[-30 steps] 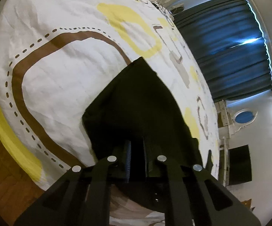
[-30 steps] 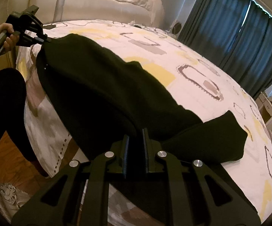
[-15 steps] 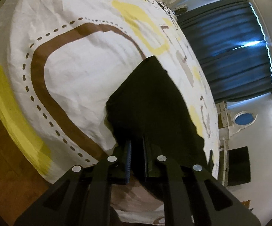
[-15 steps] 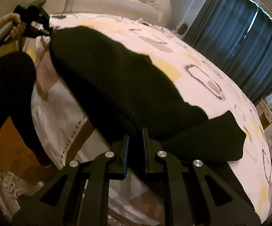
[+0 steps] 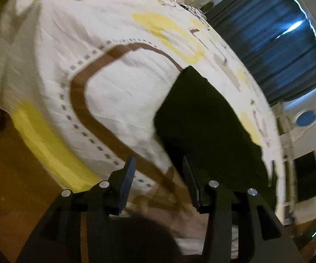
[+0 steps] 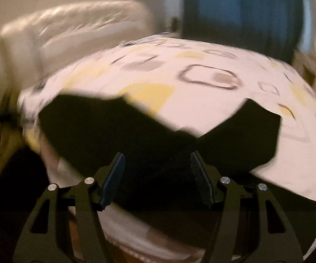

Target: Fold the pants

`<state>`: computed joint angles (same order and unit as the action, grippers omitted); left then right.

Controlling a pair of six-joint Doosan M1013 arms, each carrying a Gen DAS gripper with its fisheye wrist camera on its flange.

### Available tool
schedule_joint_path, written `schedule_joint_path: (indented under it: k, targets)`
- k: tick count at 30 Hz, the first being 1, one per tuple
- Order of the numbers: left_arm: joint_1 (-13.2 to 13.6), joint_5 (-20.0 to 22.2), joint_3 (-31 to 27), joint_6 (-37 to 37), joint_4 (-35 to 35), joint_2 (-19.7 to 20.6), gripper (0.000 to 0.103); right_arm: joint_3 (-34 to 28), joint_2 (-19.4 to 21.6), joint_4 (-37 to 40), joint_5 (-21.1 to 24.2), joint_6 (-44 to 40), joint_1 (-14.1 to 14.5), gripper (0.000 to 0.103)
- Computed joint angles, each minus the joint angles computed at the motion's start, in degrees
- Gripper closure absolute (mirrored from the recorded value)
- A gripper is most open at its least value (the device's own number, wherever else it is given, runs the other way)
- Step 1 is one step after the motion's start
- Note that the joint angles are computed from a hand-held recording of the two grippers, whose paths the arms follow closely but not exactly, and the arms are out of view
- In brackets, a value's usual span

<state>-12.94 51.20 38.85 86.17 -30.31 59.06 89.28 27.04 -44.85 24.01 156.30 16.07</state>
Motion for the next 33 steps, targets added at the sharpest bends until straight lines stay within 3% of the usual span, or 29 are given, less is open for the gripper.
schedule_joint_path:
  k: [2,4,7,9,13,18,22,26,27,33]
  targets:
    - [-0.33,-1.27,1.11,0.05,1.86,-0.80,0.058,-4.17,1.19,10.73,4.27,-5.68,-3.31,0.040]
    - [-0.63,-1.99,1.09,0.59,2.02,-1.03,0.057,-8.40,3.15,13.89,8.94,-6.78,-5.48,0.040]
    - [-1.01,-2.52,0.36,2.52,-1.27,-0.72,0.044,-19.45,9.46,22.92,20.71,-15.01,-8.96,0.040]
    - [-1.17,-0.66,-1.67,3.63,-4.35,0.45,0.043,-24.38,12.71,27.02,25.46,-16.85,-10.63,0.040]
    - [-1.68,2.30,-4.85,3.19,-6.02,2.40,0.042,-38.90,22.34,26.69,41.97,-19.18,-11.46,0.040]
    - [-2.01,2.44,-5.50,3.23,-4.47,2.73,0.037,-50.50,30.33,23.56,56.47,-23.52,-11.38,0.040]
    - [-1.88,2.96,-5.67,3.75,-5.28,2.77,0.037,-47.30,28.86,26.80,53.81,-20.94,-12.64,0.045]
    - [-1.85,3.49,-6.31,2.15,-5.41,3.07,0.037,-41.67,25.53,28.95,48.90,-18.69,-13.55,0.089]
    - [-1.95,3.17,-6.22,1.55,-5.18,2.91,0.037,-39.38,24.10,29.71,46.32,-17.81,-13.83,0.094]
    - [-2.79,-1.11,-3.93,4.18,-6.15,0.79,0.037,-23.04,13.00,25.92,27.79,-9.43,-13.82,0.095]
